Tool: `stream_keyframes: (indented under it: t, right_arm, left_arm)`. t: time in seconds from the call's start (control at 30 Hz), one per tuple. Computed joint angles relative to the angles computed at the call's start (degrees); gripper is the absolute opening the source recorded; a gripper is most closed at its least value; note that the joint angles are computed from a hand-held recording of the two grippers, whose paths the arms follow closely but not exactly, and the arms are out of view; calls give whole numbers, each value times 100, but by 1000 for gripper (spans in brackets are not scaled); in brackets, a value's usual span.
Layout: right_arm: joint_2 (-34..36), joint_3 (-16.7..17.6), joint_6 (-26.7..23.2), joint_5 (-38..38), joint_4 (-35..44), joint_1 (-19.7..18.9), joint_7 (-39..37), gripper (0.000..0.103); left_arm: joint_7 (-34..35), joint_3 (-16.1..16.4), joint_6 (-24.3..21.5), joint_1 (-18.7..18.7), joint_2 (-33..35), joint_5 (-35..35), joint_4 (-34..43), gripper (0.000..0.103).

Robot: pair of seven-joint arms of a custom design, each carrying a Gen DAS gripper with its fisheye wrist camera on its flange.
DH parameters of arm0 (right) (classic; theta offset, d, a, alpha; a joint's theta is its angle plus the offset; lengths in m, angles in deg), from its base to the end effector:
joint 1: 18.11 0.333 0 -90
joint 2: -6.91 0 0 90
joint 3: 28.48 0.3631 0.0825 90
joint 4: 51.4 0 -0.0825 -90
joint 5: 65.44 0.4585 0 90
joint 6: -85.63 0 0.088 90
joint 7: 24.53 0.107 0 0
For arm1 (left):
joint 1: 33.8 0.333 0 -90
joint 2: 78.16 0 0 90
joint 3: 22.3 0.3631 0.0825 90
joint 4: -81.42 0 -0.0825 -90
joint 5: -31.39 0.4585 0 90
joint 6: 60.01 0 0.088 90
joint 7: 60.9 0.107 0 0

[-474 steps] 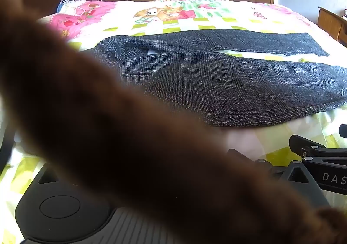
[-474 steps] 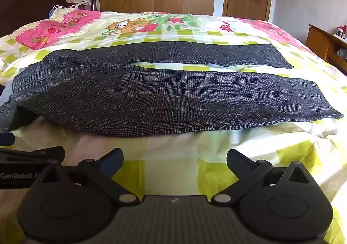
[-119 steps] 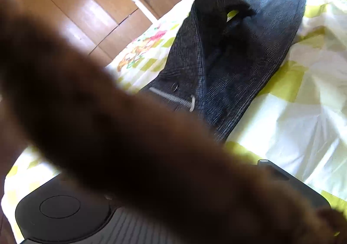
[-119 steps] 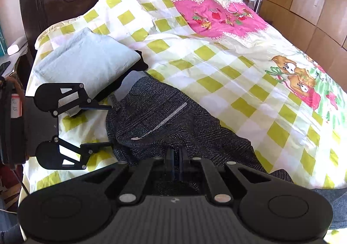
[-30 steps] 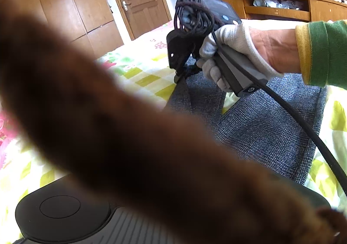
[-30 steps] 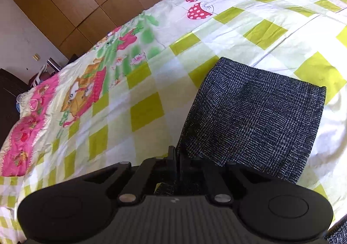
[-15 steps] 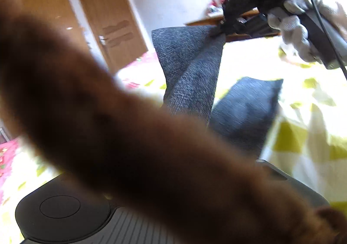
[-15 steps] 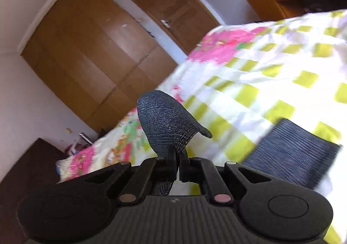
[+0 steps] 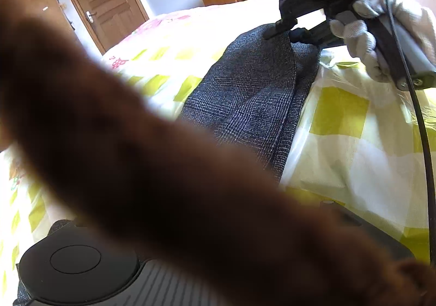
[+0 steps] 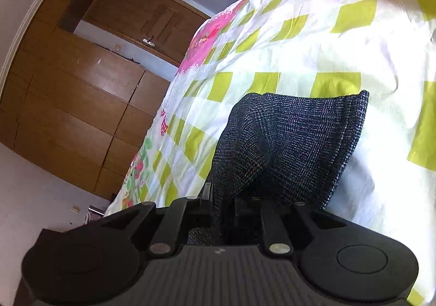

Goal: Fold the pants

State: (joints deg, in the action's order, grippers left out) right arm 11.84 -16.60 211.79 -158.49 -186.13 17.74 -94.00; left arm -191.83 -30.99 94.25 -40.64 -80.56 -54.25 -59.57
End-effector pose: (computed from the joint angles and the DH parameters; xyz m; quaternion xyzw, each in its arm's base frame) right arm 0.4028 0.3925 0.2909 -0.0631 0.8448 -0.1739 0.5021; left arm 0.5130 -0.1084 0.3106 -0.0896 0.9177 -0.3282 0.2051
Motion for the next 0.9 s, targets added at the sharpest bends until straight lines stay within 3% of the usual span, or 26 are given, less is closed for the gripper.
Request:
stream_keyframes:
  t: [0.2,0.27,0.37,0.4,0.53,0.67,0.8,0.83,0.9]
  right_arm:
    - [48,-30,-401,292,4,0,644,31]
    - [10,74,-934,780,79,126,-20,23]
    - [14,238,-1876,1215,234,380,-956,23]
    - [-6,251,-1983,1306,238,418,-1252,23]
    - [-90,131,-1204,1301,9,265,-1001,25]
    - [-75,76,-838,1157,-130,170,-452,29]
    - [-143,-24,-329,1004,-219,-14,-465,26]
    - [-166,-12,-354,1091,-197,-28,-610,22]
    - [-279,88,-720,1065,-214,49,-697,21]
  left_arm:
    - [-10,-31,26,-61,-56,-47,-41,54]
    - [87,-31,-9,-81,-99,-182,-64,54]
    - [224,-11,-144,-92,-169,-265,-125,54]
    - [238,-19,-132,-103,-156,-237,-133,54]
    - [190,-54,-25,-140,-73,-151,-134,54]
    - [112,-69,-20,-166,-85,-83,-145,55]
    - [156,-106,26,-215,-42,-131,-98,55]
    - [177,-115,29,-229,-40,-186,-82,55]
    - [281,-126,21,-253,-70,-347,-66,55]
